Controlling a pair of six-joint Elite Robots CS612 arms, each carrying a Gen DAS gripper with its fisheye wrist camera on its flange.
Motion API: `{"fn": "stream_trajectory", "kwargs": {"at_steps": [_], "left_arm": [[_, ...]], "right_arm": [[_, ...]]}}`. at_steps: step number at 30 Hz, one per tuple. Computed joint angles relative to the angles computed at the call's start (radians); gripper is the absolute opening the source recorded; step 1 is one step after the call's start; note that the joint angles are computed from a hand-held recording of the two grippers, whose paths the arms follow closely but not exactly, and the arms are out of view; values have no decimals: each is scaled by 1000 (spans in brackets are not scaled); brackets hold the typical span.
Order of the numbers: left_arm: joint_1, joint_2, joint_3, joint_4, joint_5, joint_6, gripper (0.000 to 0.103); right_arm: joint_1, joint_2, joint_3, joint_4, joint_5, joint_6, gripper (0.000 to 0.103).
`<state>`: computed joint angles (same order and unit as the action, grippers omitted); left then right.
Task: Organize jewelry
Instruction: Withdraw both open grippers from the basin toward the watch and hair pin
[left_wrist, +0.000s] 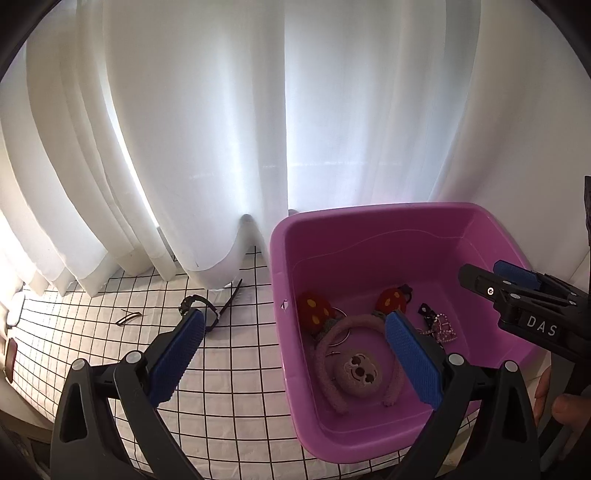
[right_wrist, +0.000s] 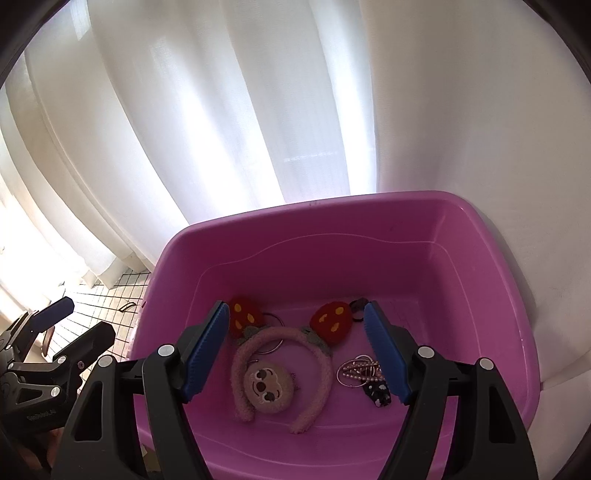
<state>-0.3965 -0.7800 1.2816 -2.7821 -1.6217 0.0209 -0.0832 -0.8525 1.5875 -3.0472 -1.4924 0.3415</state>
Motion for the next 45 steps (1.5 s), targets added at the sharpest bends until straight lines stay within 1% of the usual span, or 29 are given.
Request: {"fn": "stream_trajectory", "kwargs": {"at_steps": [8,12,16,20,23,28,33,40,45], "left_arm": [[47,-7,10,-58,-69,16,97],[78,-6,8,-83,-107,41,97],[113,1,0,-94,-137,67,97],[156,12,-11,-90,-154,93,97],[190,24,-23,-83,-160,108,97],[246,59,-61,-60,-156,121,97],[290,110,-129,-13,-143,141,97],[331,165,-194,31,-140,174,97],[343,192,-218,71,-151,188,97]], "right_arm": [[48,2,-24,-37,-49,38,72],[83,5,-43,-59,-91,59,73],[118,17,-69,-86,-124,94,74],[158,39,-108,-95,-156,118,74],[184,59,-140,-95,-160,145,74],[231,89,-194,-69,-192,156,74],[272,114,-233,-45,-235,159,75],[308,159,-297,24,-257,211,75],[323,191,-339,99,-243,245,75]]}}
